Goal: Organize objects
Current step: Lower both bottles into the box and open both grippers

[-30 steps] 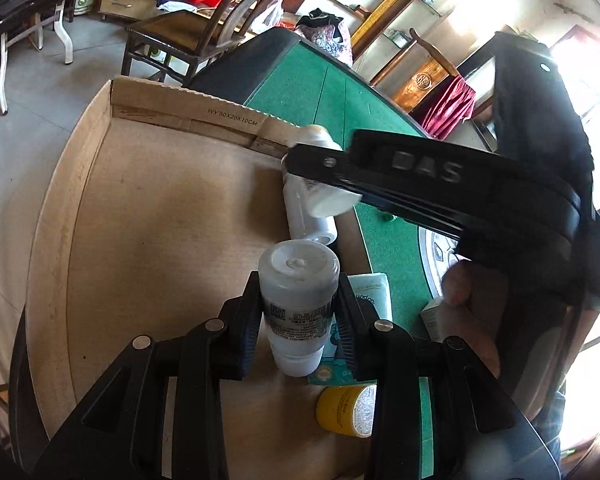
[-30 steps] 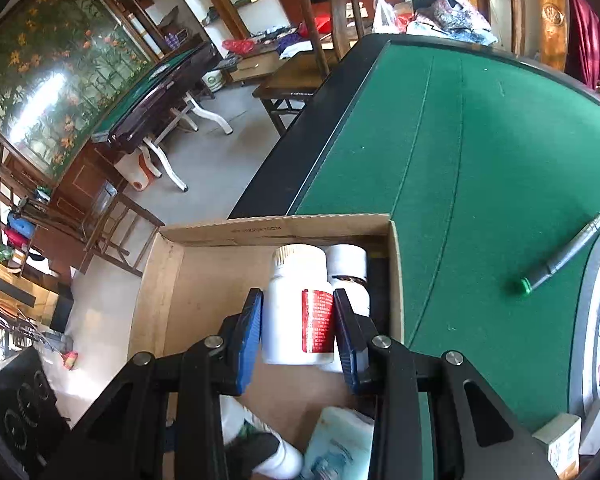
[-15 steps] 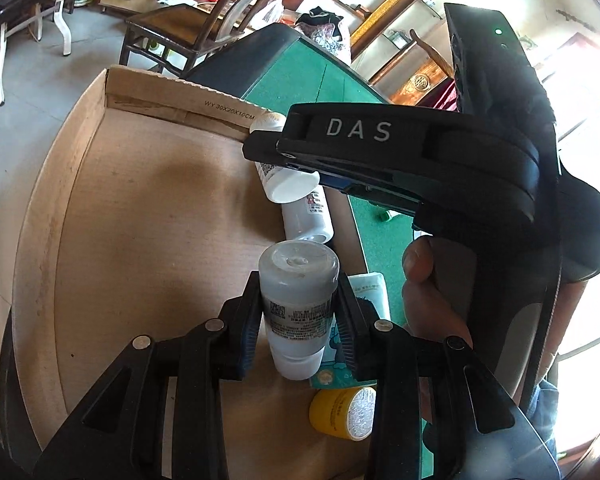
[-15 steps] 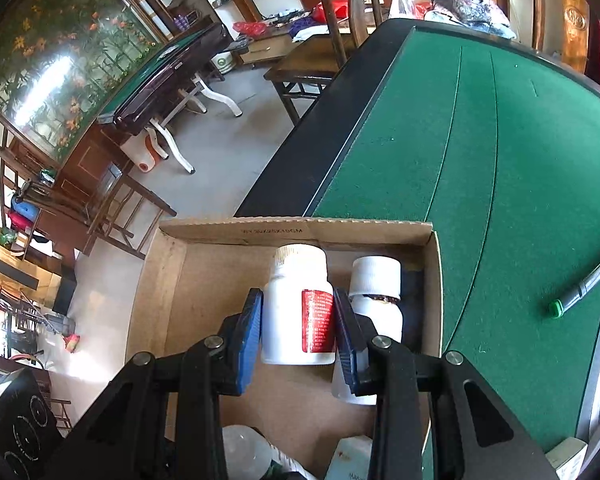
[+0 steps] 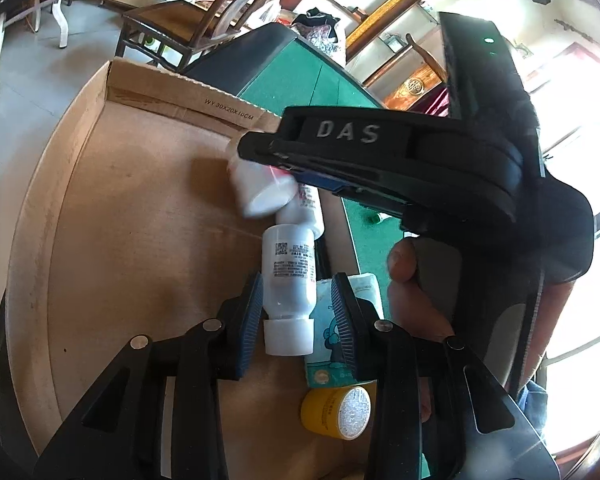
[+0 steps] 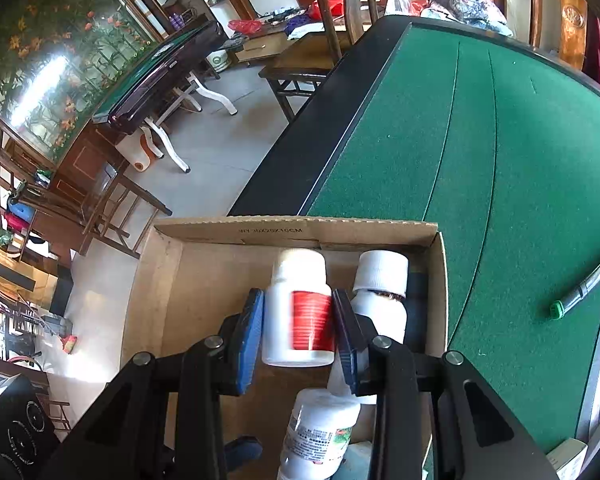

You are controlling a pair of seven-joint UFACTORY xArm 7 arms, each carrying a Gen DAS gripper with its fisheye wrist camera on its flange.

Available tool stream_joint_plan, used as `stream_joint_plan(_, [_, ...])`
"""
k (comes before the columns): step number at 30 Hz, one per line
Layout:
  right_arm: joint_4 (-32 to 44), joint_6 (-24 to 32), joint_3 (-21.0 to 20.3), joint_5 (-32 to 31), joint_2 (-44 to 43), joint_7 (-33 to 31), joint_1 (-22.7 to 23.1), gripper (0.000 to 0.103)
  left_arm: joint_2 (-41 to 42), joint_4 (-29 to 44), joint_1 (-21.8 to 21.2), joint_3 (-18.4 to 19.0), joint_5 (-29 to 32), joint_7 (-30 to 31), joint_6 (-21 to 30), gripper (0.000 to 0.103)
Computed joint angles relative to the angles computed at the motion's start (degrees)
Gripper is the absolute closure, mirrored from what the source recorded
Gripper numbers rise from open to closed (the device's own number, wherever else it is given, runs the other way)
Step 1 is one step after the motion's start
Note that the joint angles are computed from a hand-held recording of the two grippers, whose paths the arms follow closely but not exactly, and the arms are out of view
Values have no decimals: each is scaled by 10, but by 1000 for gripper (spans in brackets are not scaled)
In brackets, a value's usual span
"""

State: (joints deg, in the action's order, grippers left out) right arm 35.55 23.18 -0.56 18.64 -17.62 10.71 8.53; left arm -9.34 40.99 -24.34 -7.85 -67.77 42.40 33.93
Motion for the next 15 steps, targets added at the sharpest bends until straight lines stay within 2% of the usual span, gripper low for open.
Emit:
stream_joint_plan(6, [-14, 4, -3, 0, -29, -4, 1, 69, -1, 2, 2, 3, -23, 18, 2, 69])
stream_joint_plan(11, [-46, 15, -17, -1, -98, -10, -4, 69, -23, -10, -2, 3, -57, 54, -11, 69])
stream_joint_plan(15, [-67, 54, 6, -66, -153, 46, -70, 69, -48, -21, -11, 7, -101, 109, -13, 69])
